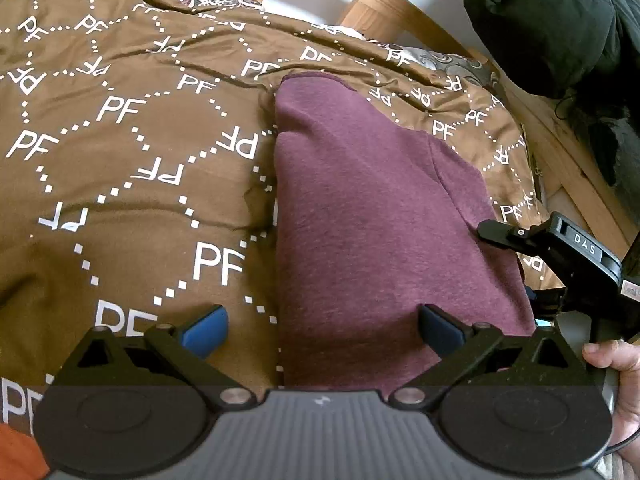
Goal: Fold small clothes
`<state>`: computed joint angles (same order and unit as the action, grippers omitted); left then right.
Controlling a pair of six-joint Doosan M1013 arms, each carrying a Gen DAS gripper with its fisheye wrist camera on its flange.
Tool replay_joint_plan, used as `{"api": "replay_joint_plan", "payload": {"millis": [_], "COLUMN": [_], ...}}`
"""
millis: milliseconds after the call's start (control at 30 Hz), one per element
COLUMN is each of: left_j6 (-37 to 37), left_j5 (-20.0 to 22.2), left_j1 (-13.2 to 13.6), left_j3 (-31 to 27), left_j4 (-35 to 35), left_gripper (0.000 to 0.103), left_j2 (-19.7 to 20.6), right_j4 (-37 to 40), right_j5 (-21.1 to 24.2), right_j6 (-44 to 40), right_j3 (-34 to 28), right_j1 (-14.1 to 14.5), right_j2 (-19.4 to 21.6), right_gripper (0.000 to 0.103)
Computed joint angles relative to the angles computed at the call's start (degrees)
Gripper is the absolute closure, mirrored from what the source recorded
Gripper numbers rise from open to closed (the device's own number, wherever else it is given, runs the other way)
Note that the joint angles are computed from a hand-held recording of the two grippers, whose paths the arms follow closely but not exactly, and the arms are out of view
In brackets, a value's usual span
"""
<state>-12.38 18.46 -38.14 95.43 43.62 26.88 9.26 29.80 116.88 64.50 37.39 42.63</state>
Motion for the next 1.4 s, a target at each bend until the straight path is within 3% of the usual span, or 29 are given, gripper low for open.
{"api": "replay_joint_plan", "payload": {"millis": [400, 567, 633, 767, 900, 1033, 1167, 1400], "left_j6": [0.1, 0.2, 0.4, 0.4, 0.4, 0.3, 0.5, 1.2], "left_j5": [0.2, 0.4, 0.3, 0.3, 0.3, 0.3, 0.3, 0.2], "left_j1": [0.0, 0.0, 0.0, 0.0, 0.0, 0.0, 0.0, 0.1], "left_j3": [-0.1, -0.2, -0.2, -0.2, -0.2, -0.2, -0.2, -0.2], "left_j4": [-0.1, -0.3, -0.4, -0.5, -0.4, -0.6, -0.7, -1.6], "left_gripper": [0.0, 0.0, 0.0, 0.0, 0.0, 0.0, 0.0, 0.0], "left_j2": [0.1, 0.2, 0.2, 0.2, 0.2, 0.3, 0.2, 0.2], "right_j4": [-0.4, -4.9, -2.7, -2.7, -9.5, -19.6, -25.0, -23.6], "right_j5": [2.4, 3.9, 3.5, 3.3, 3.3, 3.2, 2.6, 2.6], "right_j6": [-1.0, -0.1, -2.5, -4.6, -5.8, -6.8, -7.6, -7.6], "right_j3": [-1.4, -2.3, -2.1, -2.2, -2.8, -3.0, -2.7, -3.0], "right_j1": [0.2, 0.8, 0.7, 1.0, 2.3, 4.3, 5.1, 5.0], "right_j2": [0.6, 0.9, 0.8, 0.8, 0.9, 1.0, 0.9, 1.0], "right_gripper": [0.002, 0.013, 0.026, 0.04, 0.049, 0.052, 0.052, 0.053]}}
